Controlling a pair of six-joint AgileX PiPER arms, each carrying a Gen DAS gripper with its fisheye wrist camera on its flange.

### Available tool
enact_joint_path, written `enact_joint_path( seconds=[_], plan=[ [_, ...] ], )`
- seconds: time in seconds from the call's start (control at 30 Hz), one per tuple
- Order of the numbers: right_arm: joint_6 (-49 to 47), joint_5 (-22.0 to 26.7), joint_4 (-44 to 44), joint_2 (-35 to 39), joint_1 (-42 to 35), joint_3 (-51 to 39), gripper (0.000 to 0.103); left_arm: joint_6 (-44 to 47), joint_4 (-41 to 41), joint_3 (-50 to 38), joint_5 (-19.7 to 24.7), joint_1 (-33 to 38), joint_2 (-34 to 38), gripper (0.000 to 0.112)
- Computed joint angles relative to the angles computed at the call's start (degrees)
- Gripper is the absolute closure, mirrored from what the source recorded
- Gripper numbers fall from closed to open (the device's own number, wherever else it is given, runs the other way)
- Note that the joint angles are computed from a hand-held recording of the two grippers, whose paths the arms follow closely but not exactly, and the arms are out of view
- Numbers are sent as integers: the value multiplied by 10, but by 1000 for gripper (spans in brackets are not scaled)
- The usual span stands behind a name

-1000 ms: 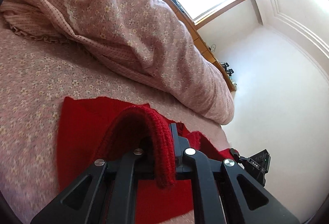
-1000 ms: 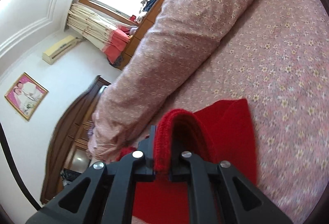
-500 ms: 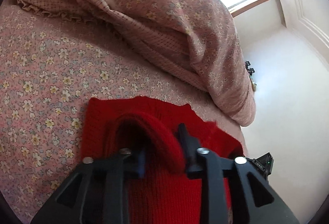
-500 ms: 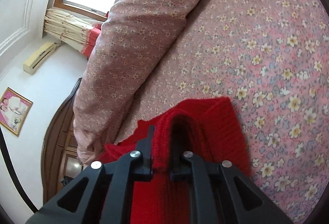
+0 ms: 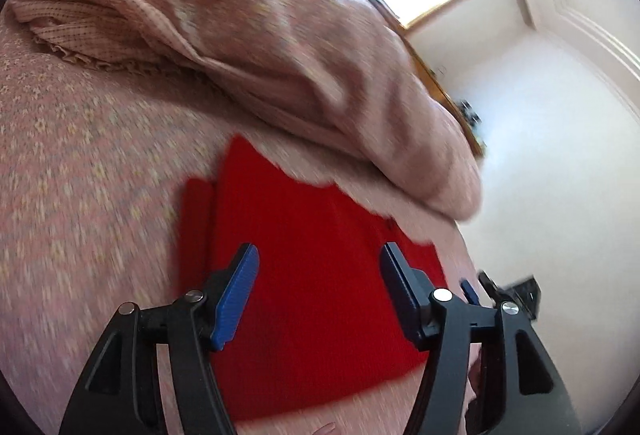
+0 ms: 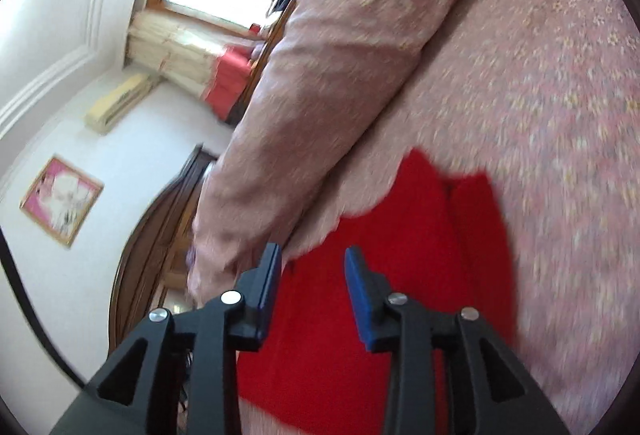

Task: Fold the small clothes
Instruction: 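Open both grippers to release the folded cardigan and smooth it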

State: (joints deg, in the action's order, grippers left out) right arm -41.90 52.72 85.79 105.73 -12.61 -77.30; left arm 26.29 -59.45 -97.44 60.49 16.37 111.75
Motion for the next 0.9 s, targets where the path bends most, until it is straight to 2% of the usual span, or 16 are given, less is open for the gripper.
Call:
enact_joint_path(
  seconds=[0.13,0.27,0.4,0.63,0.77,0.9],
  plan=[
    [5,-22,-74,-92,18,84,65,51,-19,112,19,1,-89,55],
    [-41,-35,-58,-172,23,202,65,83,-37,239,13,-1,-173,53],
    [-68,-33,-58,-227,26,296,65,97,-35,302,15,2,-211,53],
    [-97,-53,-84,-244,2,356,64,54,11,309,0,8,-176,53],
    [-187,31,1,-184,-73,380,66,78,-11,304,3,17,-133,53],
    [-182,17,5,-158,-65,347,66,81,-42,272,-1,20,-98,53]
  ],
)
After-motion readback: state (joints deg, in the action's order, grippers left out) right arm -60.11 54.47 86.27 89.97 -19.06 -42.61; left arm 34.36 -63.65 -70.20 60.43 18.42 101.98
